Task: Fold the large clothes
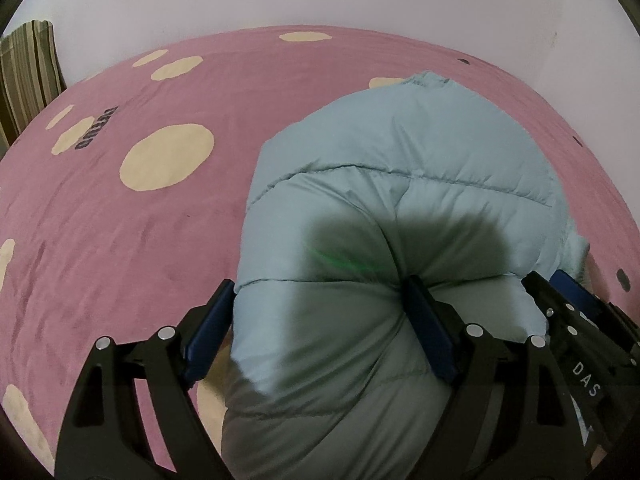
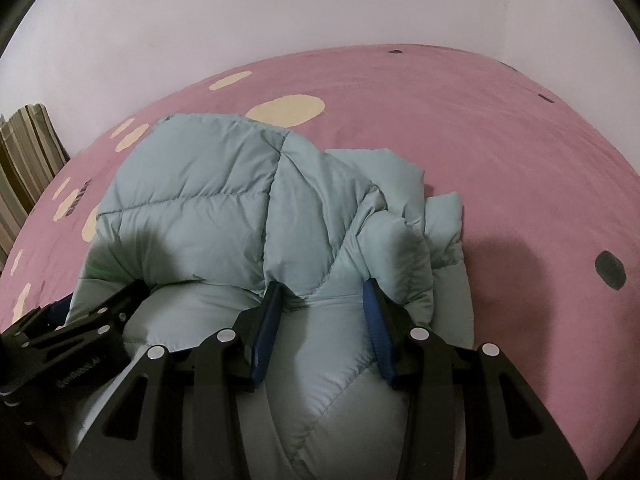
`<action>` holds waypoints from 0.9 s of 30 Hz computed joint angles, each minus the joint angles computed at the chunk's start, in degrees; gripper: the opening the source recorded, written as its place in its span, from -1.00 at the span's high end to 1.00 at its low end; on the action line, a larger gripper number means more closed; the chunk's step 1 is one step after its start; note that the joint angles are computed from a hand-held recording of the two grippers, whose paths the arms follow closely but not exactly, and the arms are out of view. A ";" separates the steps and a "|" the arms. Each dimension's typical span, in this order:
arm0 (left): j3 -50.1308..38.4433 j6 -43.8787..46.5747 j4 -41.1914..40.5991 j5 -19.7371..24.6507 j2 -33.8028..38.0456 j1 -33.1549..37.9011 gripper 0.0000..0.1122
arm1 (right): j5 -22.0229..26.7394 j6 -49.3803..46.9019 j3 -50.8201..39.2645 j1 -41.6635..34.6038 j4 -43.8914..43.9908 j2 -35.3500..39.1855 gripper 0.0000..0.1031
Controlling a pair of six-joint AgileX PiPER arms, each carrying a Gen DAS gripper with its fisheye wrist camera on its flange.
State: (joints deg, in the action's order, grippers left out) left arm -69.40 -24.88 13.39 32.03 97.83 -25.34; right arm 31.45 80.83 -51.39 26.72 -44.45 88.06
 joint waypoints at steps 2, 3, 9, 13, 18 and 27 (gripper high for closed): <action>0.19 0.48 -0.59 -0.26 0.07 0.14 -0.51 | 0.27 -0.33 -0.35 -0.01 0.22 0.27 0.18; 0.10 1.01 -1.15 -0.35 0.29 0.32 -0.51 | 0.42 -0.52 -0.55 -0.03 0.32 0.43 0.18; -0.77 2.21 -2.78 0.25 1.02 0.66 -0.52 | 1.50 -0.91 -1.50 0.15 0.35 1.19 0.18; -1.51 2.74 -3.37 1.30 1.20 0.73 -0.53 | 2.33 0.09 -1.75 0.93 -0.41 1.42 0.18; -2.97 6.27 -7.58 3.06 1.39 1.97 -0.52 | 1.36 2.82 -0.46 1.41 -2.03 0.33 0.18; -3.37 16.49 -22.04 6.19 -0.09 7.01 -0.52 | 3.56 5.42 0.78 3.95 -2.97 -2.08 0.17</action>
